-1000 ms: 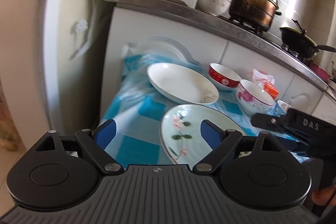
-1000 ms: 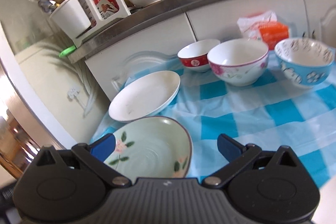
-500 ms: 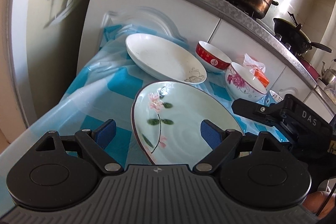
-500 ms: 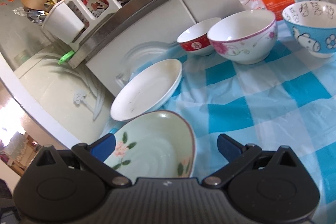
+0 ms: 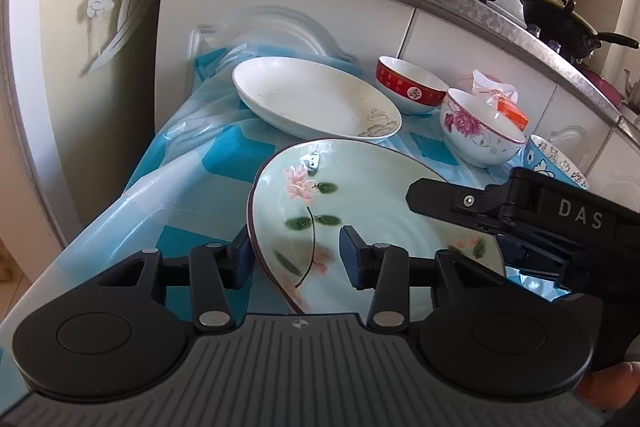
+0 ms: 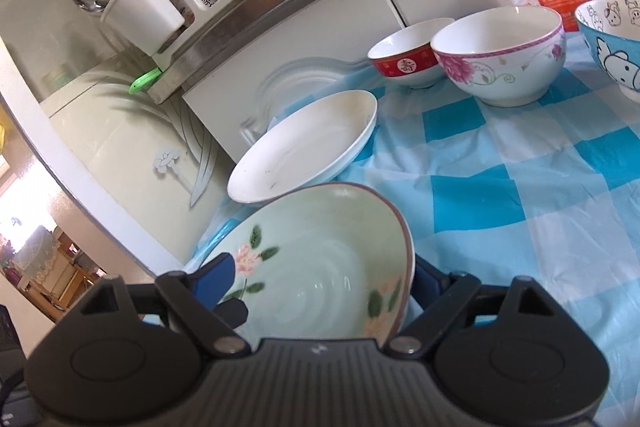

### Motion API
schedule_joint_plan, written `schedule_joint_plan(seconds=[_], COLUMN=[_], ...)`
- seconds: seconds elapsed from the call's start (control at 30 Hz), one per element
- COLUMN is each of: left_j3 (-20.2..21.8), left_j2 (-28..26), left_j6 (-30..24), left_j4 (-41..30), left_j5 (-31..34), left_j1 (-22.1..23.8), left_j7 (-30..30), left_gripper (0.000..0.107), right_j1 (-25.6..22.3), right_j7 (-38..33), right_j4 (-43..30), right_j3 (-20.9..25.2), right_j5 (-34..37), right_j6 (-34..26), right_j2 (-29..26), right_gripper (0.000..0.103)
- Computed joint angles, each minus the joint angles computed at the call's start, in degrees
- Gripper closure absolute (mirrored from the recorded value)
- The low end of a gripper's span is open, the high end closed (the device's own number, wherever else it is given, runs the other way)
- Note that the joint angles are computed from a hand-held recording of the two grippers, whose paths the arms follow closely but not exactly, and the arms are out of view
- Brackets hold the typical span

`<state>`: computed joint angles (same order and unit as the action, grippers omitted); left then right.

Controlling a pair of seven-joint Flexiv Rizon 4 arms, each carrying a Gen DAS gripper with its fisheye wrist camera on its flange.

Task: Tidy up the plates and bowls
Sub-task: 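Reach the left tool to the pink-flower green plate and grasp its rim, then lift the pink-flower plate with the left tool and carry it toward the grey-flower plate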

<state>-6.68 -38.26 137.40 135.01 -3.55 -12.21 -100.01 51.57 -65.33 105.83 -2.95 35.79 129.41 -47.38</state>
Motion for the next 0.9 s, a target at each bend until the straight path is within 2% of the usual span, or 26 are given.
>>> schedule_joint_plan(seconds=[0.1,0.3,0.5,0.9], left_j3=[0.09,-0.52,-2.29,-1.75], left_j2=[0.04,0.62,0.61,2.52], left_j6=[0.0,-0.48,0.01,0.85], left_j4=[0.15,0.72,1.39,3.65], left_j5=[-0.57,0.42,4.8,6.87], left_j1=[0.05,0.96,4.2,4.04], left_j7=[-0.51,-1.92,-5.6,-7.02], left_gripper=[0.069,0.07,0.07,0.07], right_j1=[-1.3,-0.86,1.21,2.7], right_j7=[1.21,1.27,-1.18,-7.2], right_j4=[0.06,-0.26,-0.47,0.13], right_j3=[1.52,1.93,0.95,1.88], right_j5=[-0.85,0.87,5.12,10.38], right_j6=[1.62,3.01,2.7,4.07], right_j2=[-0.38,-0.72,-0.27,1.28], right_gripper=[0.014,0.013,0.013,0.013])
